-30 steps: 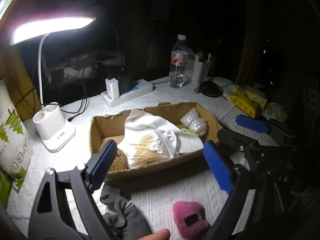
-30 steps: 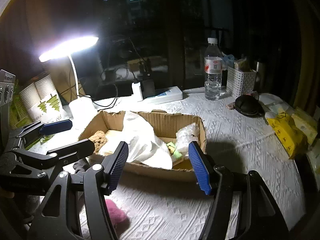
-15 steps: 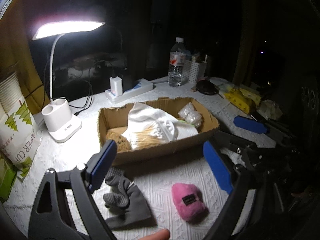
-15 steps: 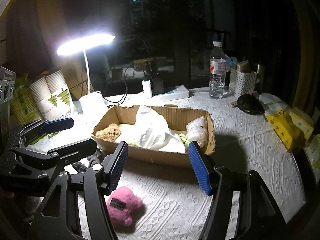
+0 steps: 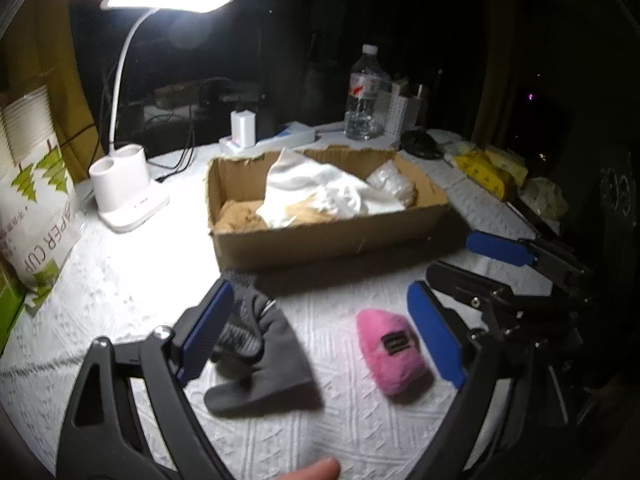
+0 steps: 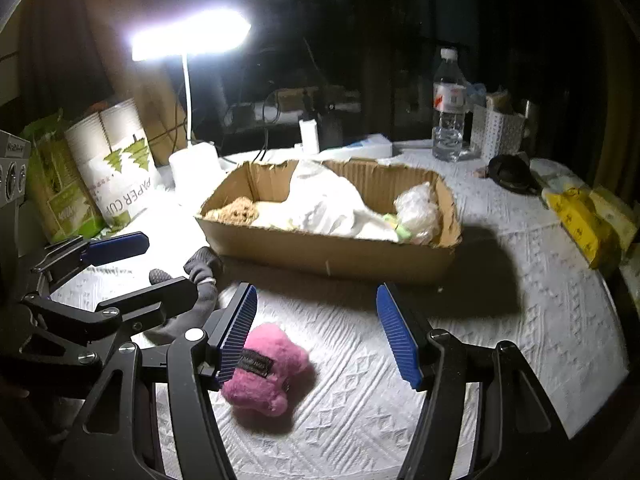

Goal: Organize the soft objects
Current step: 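Move both tools back toward the pink plush toy and grey glove, then grasp the pink plush toy with the right tool while the left tool grasps the grey glove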

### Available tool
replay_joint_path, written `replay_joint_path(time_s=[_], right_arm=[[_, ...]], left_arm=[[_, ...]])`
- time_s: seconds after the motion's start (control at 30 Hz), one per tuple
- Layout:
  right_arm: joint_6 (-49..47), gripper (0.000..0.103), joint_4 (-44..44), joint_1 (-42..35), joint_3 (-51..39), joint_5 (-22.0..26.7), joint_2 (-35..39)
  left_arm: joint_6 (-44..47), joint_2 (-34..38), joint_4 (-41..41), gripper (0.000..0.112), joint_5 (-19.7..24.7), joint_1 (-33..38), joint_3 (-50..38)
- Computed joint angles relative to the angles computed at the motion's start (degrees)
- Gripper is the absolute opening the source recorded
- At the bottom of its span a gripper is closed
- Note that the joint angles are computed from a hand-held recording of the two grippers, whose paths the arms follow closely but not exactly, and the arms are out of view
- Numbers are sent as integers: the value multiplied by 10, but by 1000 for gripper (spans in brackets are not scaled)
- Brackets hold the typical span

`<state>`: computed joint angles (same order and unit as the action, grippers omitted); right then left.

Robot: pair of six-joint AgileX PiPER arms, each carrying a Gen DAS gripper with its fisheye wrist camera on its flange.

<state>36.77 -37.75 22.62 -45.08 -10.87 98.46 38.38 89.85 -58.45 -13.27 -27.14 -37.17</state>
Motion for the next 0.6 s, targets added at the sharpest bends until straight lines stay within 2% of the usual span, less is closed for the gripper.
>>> replay_joint_path(time_s=[0.37, 0.6], right_arm=[[-42, 66, 57, 26, 6, -9, 43], [11, 66, 12, 35, -4, -13, 71]], left_arm=[[-161, 20, 150, 90, -18, 32, 52], [-188, 30, 178, 90, -22, 56, 68]])
